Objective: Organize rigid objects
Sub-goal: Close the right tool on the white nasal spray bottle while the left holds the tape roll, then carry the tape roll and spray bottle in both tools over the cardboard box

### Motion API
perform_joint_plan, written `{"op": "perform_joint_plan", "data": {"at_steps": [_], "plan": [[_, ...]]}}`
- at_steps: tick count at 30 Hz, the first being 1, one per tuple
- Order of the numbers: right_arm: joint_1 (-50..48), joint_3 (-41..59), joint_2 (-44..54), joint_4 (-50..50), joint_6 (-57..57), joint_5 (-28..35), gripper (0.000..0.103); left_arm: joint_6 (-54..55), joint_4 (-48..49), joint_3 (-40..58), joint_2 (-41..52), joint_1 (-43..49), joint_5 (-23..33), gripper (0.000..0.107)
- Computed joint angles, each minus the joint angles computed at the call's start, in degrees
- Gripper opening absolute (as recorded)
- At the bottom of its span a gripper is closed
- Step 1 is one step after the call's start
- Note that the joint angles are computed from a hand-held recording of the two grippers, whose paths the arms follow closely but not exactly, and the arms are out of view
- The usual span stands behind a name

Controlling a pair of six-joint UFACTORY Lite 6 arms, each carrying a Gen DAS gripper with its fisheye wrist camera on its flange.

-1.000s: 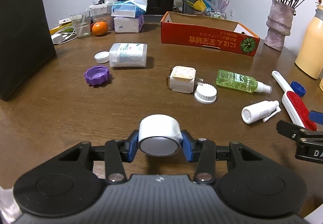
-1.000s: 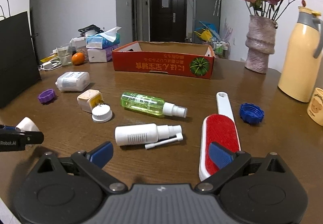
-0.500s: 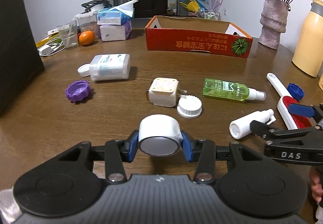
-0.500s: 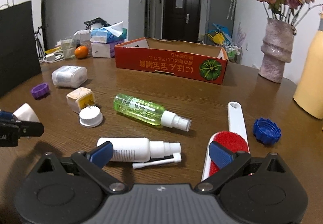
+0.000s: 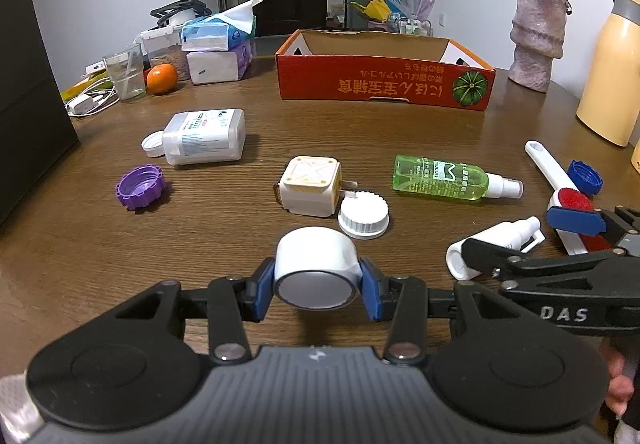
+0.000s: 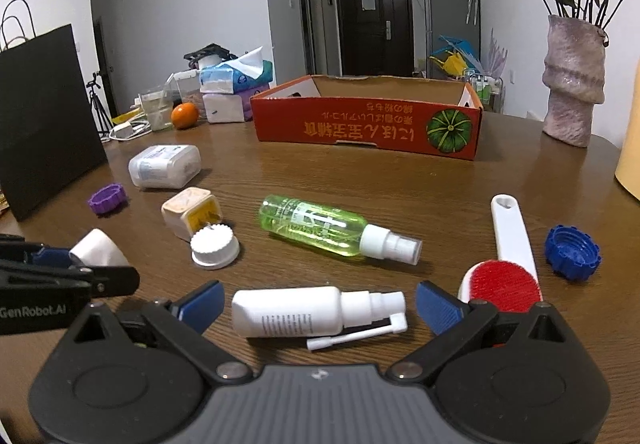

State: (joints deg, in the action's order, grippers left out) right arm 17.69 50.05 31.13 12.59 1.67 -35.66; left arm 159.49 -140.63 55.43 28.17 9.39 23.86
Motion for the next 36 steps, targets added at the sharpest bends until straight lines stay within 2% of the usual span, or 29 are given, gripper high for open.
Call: {"op": "perform_joint_plan", "data": {"at_steps": [8,12,24,36], "plan": [[0.7,4.1,3.4,3.2,-2.2,3.4,0.102,0.1,-0.1,0.0,0.1,0.0,0.1,0.044],[1.0,5.6,4.7,4.4,-3.3,4.8,0.098,0.0,0.2,-0.1,0.1,0.1,0.2,0.044],[2.8,2.8,2.1,10.2,-8.3,1.0,0.097,-1.7,2.2,0.3,-0.1,0.4,1.0,0.044],[2.9,3.4,-2.2,15.8,-12.7,1.0,0.097,-6.9,7.9,4.4,-0.9,-0.3,2.5,0.044]]}}
